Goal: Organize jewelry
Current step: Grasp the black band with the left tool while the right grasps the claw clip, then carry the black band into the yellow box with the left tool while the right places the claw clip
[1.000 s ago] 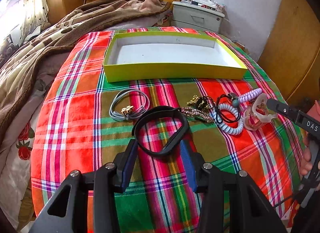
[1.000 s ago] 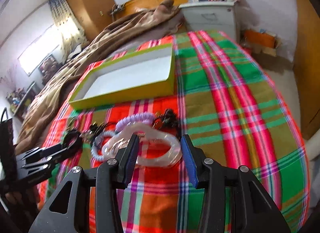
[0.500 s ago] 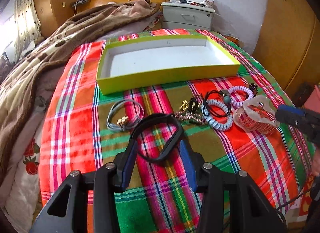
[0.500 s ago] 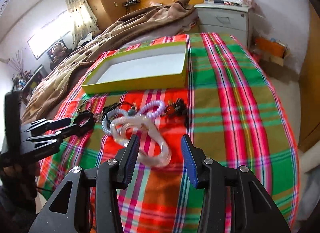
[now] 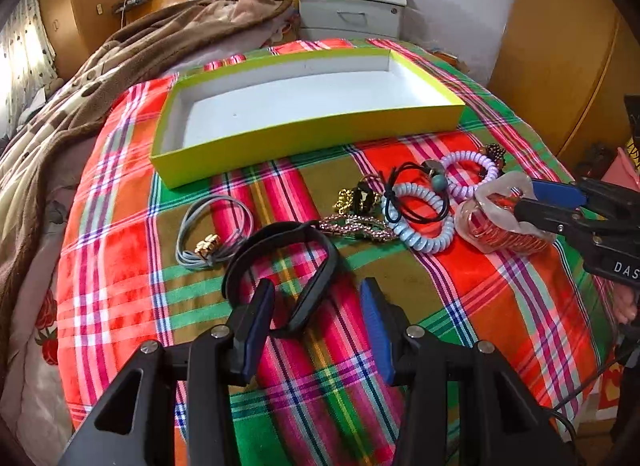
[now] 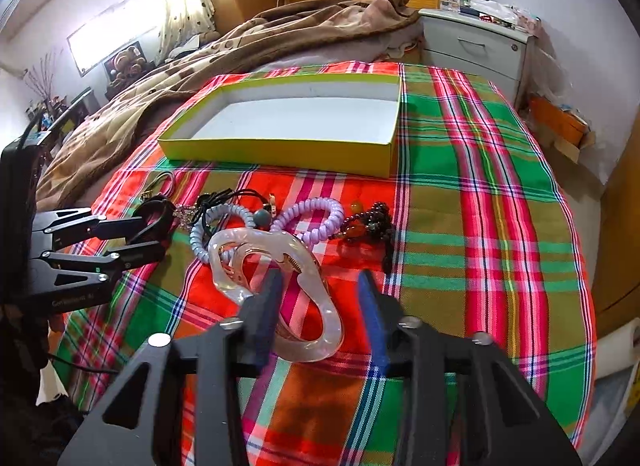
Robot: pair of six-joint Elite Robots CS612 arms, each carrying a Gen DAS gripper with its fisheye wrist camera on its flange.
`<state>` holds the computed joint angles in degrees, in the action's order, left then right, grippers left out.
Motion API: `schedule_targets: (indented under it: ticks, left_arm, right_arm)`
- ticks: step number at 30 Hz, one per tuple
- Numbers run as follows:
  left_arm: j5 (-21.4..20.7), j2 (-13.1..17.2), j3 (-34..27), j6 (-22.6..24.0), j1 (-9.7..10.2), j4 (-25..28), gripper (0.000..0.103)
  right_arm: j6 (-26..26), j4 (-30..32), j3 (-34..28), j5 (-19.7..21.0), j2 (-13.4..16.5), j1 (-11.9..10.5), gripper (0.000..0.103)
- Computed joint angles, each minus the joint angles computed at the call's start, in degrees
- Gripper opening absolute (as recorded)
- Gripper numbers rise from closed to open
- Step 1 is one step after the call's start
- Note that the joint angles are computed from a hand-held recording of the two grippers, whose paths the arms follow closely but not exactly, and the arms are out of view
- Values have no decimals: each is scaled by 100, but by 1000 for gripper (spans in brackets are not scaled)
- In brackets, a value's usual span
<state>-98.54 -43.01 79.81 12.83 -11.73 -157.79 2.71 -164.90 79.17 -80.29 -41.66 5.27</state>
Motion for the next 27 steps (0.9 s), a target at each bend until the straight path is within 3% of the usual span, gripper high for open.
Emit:
schedule_targets:
  ticks: [1,5,10,19,27]
  left_arm:
    - [45,10,-13,22,-12,19,46]
    - [74,14,-42,58,-26,109,42]
    - [87,11,-73,-23,-11,197,30]
    - [50,12,-111,-281,5,293,16]
    - [-61,-47,-33,-417,48,198,13]
  right_arm:
    - [-22,-4,-1,-25,1,6,21]
    - [-69,-97,59,68,-24,5,16]
    - [-43,-76,65,201,-18,-15,15]
    - [158,-272,169,-23,-51,41,13]
    - [664,-760,401,80,-151,9,13]
